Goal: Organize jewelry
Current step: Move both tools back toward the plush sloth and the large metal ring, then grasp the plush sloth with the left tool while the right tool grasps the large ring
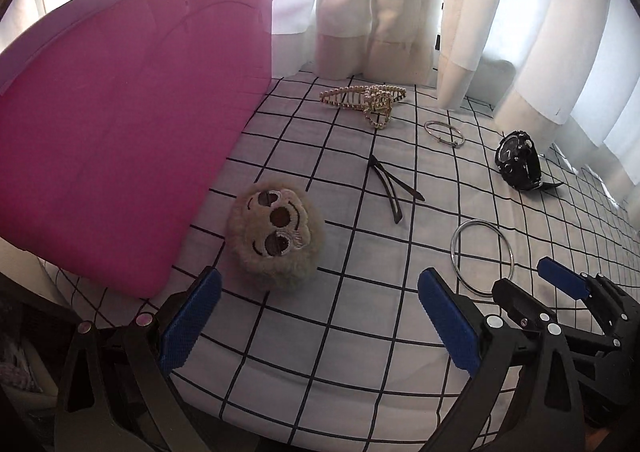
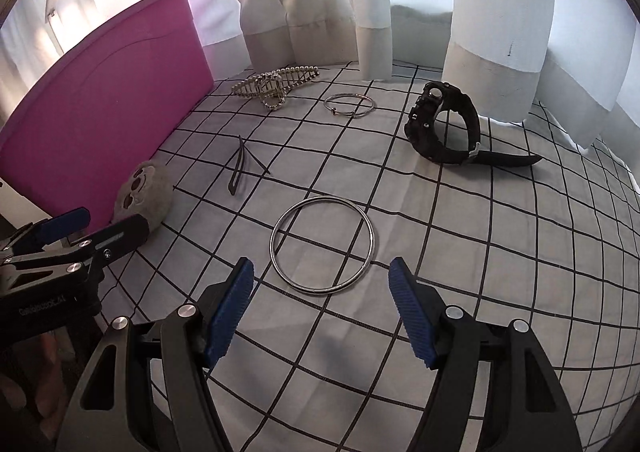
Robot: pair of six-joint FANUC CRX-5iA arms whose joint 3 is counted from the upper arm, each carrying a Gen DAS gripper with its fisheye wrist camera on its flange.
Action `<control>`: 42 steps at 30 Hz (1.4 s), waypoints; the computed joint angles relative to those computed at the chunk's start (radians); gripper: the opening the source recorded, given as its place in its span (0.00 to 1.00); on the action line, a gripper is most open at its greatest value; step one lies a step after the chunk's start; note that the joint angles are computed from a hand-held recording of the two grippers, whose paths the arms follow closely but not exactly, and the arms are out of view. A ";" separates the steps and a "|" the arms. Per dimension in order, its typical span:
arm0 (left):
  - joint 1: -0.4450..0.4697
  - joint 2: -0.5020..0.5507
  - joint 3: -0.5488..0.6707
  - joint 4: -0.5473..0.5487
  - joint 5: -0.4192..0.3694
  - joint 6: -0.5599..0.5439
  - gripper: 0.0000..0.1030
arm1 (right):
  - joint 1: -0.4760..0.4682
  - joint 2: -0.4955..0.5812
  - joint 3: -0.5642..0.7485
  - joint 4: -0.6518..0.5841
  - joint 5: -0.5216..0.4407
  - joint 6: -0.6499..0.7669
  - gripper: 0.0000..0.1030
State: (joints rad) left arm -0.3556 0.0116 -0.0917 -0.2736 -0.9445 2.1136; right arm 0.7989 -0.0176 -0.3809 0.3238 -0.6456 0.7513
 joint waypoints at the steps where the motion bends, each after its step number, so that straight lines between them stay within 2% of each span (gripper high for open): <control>1: 0.004 0.004 -0.005 0.003 0.010 0.001 0.94 | 0.000 0.009 0.003 0.001 0.000 0.001 0.65; 16: 0.032 0.056 0.011 -0.019 0.026 0.001 0.94 | 0.007 0.098 0.024 0.120 -0.017 -0.066 0.66; 24: 0.059 0.087 0.021 0.012 0.039 -0.012 0.94 | 0.006 0.146 0.072 0.139 -0.058 -0.034 0.77; 35: 0.081 0.154 0.058 0.020 0.039 -0.031 0.94 | -0.021 0.158 0.089 0.105 -0.036 0.058 0.81; 37: 0.083 0.164 0.063 0.023 0.040 -0.036 0.95 | -0.019 0.158 0.081 0.128 -0.033 0.038 0.82; 39: 0.082 0.165 0.062 0.019 0.050 -0.032 0.95 | -0.025 0.161 0.081 0.125 -0.029 0.015 0.89; 42: 0.080 0.169 0.065 0.013 0.059 -0.031 0.95 | -0.027 0.163 0.073 0.144 -0.019 -0.006 0.91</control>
State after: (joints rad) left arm -0.2759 0.1804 -0.0268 -0.2603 -0.8858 2.0823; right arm 0.7723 0.1453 -0.3078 0.4681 -0.6650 0.7450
